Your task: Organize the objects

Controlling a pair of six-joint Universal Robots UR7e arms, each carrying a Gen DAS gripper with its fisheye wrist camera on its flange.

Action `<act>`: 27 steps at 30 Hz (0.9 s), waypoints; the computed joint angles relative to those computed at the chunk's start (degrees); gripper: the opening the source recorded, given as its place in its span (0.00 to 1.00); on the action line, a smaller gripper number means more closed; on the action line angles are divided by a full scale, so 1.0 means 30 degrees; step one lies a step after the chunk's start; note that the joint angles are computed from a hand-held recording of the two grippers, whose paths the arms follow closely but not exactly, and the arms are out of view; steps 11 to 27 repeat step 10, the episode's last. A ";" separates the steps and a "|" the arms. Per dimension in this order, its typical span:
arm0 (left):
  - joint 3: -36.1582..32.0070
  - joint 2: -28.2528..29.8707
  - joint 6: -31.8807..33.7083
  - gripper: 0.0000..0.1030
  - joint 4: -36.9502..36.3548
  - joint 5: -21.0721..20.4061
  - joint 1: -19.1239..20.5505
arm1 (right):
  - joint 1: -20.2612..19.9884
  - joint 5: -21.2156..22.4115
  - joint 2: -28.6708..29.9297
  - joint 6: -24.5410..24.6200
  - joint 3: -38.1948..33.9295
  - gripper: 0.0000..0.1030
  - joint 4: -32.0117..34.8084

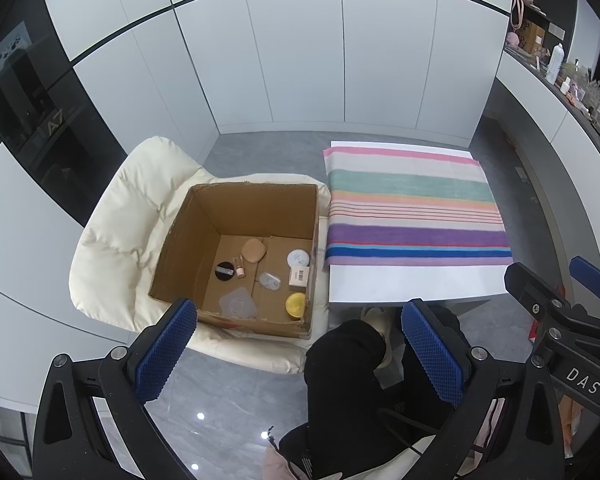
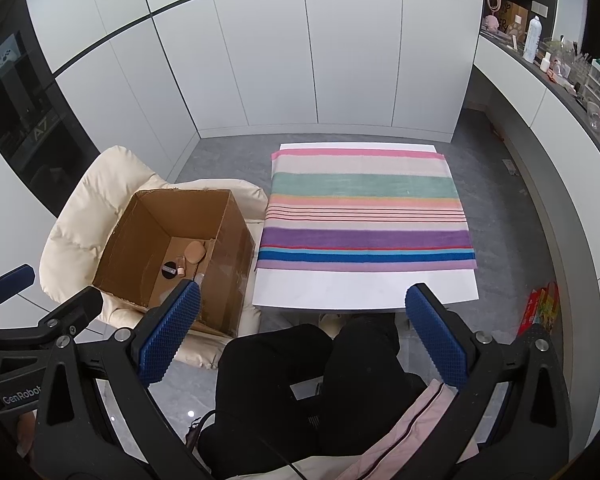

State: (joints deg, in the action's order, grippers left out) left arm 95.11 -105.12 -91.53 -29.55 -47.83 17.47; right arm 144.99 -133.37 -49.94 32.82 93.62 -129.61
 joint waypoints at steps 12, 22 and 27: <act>0.0118 0.0090 0.0035 1.00 -0.0071 -0.0043 -0.0007 | -0.0009 0.0004 -0.0032 0.0111 0.0149 1.00 -0.0002; 0.0118 0.0090 0.0035 1.00 -0.0071 -0.0043 -0.0007 | -0.0009 0.0004 -0.0032 0.0111 0.0149 1.00 -0.0002; 0.0118 0.0090 0.0035 1.00 -0.0071 -0.0043 -0.0007 | -0.0009 0.0004 -0.0032 0.0111 0.0149 1.00 -0.0002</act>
